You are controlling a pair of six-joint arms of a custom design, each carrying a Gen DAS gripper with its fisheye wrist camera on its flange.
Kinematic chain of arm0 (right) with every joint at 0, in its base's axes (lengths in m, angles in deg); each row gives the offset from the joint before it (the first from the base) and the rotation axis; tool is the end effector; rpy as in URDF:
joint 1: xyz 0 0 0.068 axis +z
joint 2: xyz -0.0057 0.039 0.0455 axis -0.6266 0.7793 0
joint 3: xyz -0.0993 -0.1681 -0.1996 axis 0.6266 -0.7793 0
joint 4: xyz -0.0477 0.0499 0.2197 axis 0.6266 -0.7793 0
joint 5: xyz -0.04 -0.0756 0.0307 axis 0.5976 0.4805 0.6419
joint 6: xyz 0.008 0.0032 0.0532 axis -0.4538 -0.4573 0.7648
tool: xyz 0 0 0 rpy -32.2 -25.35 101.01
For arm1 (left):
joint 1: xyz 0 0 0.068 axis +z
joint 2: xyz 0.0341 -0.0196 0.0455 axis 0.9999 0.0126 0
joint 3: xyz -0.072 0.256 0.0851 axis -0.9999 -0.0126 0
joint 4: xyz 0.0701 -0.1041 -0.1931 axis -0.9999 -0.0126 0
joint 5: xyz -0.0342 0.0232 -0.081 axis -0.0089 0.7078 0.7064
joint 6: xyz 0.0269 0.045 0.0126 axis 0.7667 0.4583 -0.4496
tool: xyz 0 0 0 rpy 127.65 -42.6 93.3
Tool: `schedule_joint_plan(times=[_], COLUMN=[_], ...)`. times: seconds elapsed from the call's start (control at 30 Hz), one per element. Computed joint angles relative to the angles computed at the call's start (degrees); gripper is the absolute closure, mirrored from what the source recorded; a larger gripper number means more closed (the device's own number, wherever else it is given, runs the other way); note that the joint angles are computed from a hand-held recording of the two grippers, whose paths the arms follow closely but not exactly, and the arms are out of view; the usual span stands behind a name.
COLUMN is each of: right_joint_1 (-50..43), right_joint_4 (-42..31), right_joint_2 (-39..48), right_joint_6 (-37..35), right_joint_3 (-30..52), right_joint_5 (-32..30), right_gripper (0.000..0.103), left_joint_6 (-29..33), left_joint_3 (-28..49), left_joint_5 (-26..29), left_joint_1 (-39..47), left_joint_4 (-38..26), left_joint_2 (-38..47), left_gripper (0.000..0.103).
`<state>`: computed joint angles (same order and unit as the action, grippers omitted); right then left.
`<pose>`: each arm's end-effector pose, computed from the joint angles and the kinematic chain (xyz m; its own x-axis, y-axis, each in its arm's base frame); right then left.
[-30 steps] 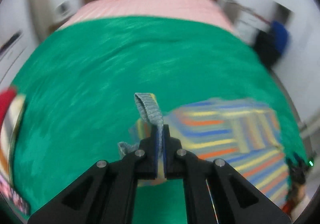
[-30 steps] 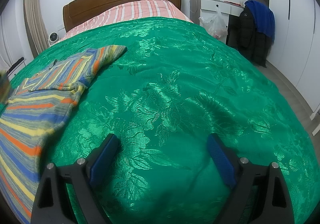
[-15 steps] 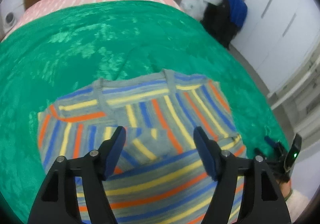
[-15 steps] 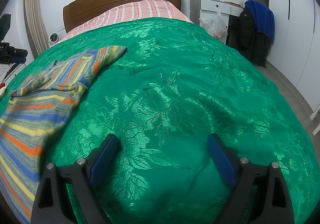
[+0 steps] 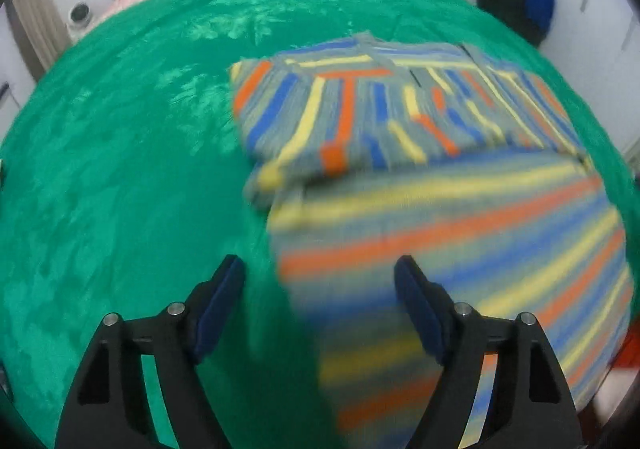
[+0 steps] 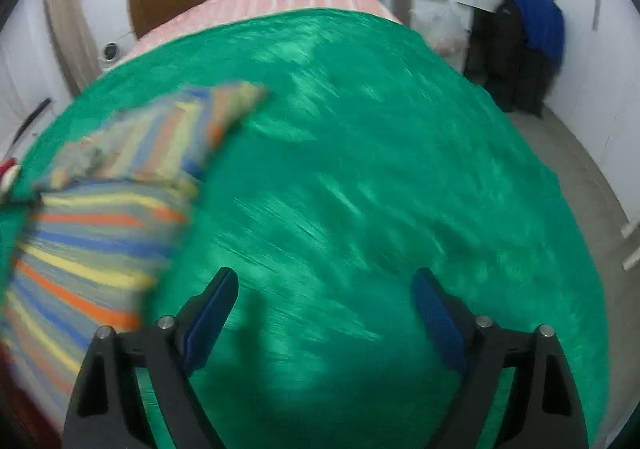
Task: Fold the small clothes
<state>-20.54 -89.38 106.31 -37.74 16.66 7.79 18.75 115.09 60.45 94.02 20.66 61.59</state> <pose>0.1643 0.0466 0.2700 -0.7392 0.0321 -0.6727 0.0206 0.9995 0.0251 0.2432 0.0140 0.2543 -0.8365 0.1991 -0.5105 0.2382 0.9711 -0.0116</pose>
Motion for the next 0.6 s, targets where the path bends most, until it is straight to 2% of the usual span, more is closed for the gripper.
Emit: schedule_joint_plan(times=[0.03, 0.1, 0.13, 0.23, 0.27, 0.3, 0.4, 0.5, 0.57, 0.6], right_joint_1=[2.8, 5.0, 5.1, 4.0, 4.2, 4.7, 5.4, 5.2, 6.0, 6.3], right_joint_4=[-2.9, -3.5, -1.7, 3.4, 3.8, 3.1, 0.3, 2.3, 1.3, 2.0], right_joint_2=[3.4, 9.2, 14.6, 29.1, 36.3, 42.3, 53.4, 57.5, 59.9, 60.1], right_joint_6=[1.0, 3.1, 6.1, 14.3, 17.2, 18.8, 21.5, 25.0, 25.6, 26.0], right_joint_3=[6.9, 14.9, 20.2, 29.6, 34.5, 39.2, 48.3, 49.2, 50.8, 50.4], right_joint_5=[-2.5, -8.6, -15.8, -29.8, -32.1, -31.7, -29.8, -33.3, -31.4, -30.6], right_gripper=[0.016, 0.018, 0.020, 0.039, 0.053, 0.062, 0.065, 0.065, 0.066, 0.072], left_joint_6=[1.0, 0.3, -1.3, -5.4, -6.3, -6.7, -4.2, -4.0, -4.7, -5.2], left_joint_3=[-2.0, -4.6, -6.0, -10.8, -12.3, -14.2, -20.8, -22.8, -24.1, -24.4], left_joint_5=[1.6, 4.4, 5.3, 10.8, 11.5, 12.1, 13.9, 11.3, 9.5, 8.8], left_joint_1=[2.9, 9.6, 12.7, 24.3, 26.2, 28.5, 32.8, 29.8, 27.7, 27.0], left_joint_4=[-0.4, 0.7, 2.6, 7.0, 8.5, 10.7, 17.5, 20.5, 22.5, 24.1], left_joint_2=[-3.3, -7.6, -8.6, -10.2, -9.9, -9.6, -11.8, -12.8, -13.2, -12.2], left_gripper=[0.021, 0.013, 0.011, 0.011, 0.011, 0.011, 0.011, 0.005, 0.004, 0.004])
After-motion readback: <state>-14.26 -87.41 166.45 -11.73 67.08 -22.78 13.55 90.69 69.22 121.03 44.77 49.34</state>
